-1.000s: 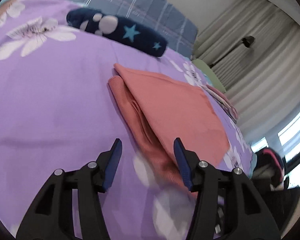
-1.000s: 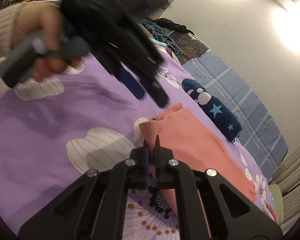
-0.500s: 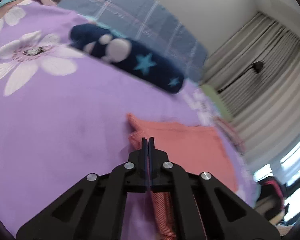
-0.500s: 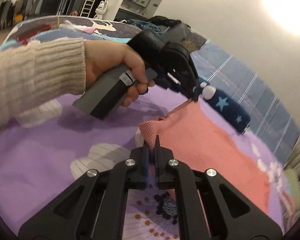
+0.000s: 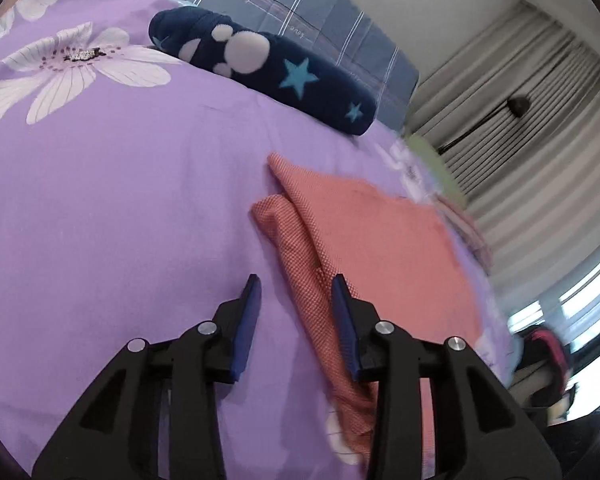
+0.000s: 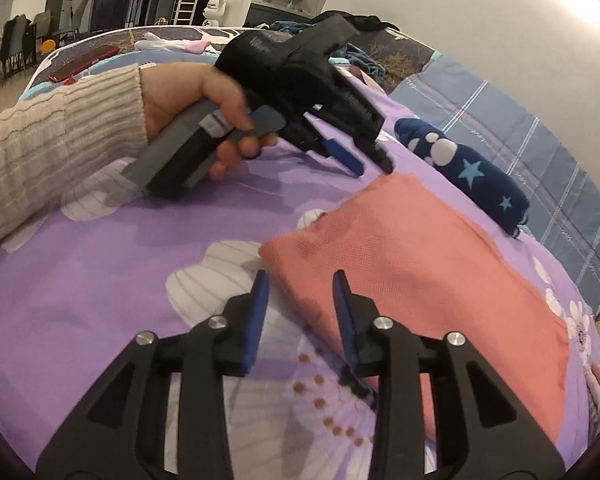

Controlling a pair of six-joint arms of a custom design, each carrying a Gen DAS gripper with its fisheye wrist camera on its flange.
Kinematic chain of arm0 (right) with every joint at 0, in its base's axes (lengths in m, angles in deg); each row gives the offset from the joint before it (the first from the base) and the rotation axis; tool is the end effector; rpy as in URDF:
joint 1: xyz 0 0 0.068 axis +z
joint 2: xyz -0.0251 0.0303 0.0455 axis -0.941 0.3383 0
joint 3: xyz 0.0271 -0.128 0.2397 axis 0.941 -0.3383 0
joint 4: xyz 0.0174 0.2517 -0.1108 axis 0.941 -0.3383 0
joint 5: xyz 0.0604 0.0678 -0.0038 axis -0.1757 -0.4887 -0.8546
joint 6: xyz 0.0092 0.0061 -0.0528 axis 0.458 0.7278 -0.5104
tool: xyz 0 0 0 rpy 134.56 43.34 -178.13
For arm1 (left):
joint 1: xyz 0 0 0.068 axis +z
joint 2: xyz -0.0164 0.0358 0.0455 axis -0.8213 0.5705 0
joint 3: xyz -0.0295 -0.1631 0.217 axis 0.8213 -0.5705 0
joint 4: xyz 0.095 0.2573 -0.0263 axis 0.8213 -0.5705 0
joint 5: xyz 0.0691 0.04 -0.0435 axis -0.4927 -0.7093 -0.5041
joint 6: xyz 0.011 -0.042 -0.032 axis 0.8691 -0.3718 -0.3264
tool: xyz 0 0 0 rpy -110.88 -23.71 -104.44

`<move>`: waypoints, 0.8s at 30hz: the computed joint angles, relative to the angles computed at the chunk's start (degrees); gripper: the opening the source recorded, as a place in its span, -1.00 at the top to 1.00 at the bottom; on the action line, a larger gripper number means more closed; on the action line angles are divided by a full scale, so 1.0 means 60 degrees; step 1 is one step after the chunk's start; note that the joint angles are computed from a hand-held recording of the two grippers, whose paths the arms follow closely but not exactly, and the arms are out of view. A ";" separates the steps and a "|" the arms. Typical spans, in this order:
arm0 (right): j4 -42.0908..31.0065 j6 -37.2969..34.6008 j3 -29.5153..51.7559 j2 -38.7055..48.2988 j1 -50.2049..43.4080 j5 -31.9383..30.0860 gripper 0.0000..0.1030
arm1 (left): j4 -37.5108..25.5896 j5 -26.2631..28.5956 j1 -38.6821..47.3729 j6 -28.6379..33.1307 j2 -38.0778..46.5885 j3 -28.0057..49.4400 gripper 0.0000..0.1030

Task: Fold small clothes

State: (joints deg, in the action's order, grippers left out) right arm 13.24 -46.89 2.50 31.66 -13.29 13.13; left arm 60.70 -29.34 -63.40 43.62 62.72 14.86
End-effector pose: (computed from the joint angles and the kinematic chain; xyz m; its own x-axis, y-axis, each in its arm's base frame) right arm 0.1656 0.2280 0.0827 -0.3627 -0.6574 -0.6605 -0.6404 0.6907 -0.3359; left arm 0.3651 -0.0750 0.0581 -0.8286 -0.0693 -0.5555 0.3447 0.7187 -0.6038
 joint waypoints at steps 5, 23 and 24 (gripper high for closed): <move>-0.0085 0.0152 0.0052 0.0292 0.0202 0.0216 0.26 | 0.0440 0.0136 0.0201 -0.0194 -0.0033 -0.0300 0.28; -0.0557 0.0563 0.0532 0.0806 0.0110 0.0765 0.04 | -0.0176 0.0947 0.0000 -0.0287 -0.0025 -0.0003 -0.07; -0.0631 0.0602 0.0622 0.0886 0.0146 0.0890 0.03 | -0.0112 0.1001 -0.0019 -0.0491 0.0156 0.0192 -0.07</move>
State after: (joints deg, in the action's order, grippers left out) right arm 9.45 -43.28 6.23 36.97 -12.41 18.47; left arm 60.03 -23.34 -63.52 40.68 63.66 16.01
